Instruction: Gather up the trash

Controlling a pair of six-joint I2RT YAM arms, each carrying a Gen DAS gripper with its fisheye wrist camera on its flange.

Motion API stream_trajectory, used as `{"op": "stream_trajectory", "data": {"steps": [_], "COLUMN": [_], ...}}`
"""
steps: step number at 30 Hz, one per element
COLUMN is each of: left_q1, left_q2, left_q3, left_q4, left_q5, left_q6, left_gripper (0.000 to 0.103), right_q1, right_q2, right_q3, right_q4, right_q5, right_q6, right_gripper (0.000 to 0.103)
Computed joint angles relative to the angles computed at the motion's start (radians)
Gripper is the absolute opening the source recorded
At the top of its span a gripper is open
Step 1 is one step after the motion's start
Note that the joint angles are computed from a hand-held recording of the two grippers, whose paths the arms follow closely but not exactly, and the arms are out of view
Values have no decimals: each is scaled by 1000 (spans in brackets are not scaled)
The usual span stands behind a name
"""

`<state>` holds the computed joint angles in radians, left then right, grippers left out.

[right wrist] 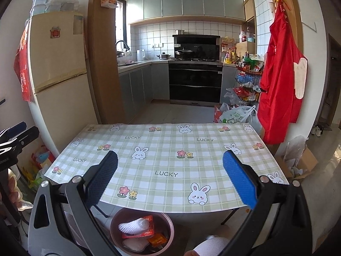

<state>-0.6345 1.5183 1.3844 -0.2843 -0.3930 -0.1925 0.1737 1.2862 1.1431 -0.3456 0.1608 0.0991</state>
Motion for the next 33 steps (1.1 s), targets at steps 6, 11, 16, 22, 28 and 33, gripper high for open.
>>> {"op": "stream_trajectory", "data": {"steps": [6,11,16,22,28,33], "left_q1": [0,-3,-3,-7,-10,-11], "left_q2": [4,-1,-2,-2,0,-5], "left_q3": [-3,-6,-5,-3,1,-7], "left_q4": [3,-2,-3,-5,-8,1], "left_q5": [2,0,2,1,0,3], "left_q6": [17,28,37,43,46,47], "left_gripper": [97,97,97,97,97,97], "right_q1": [-3,5,5,8,6,3], "right_q2": [2,3,1,0,-2,-3], "right_q3": [5,8,11,13,14,13], "right_q4": [-5,-9,-13,-19,-25,-25], "right_q5": [5,24,29,35,36,32], "right_q6": [-3,-12,-11,-13,-15,-15], "right_gripper": [97,97,97,97,97,97]}}
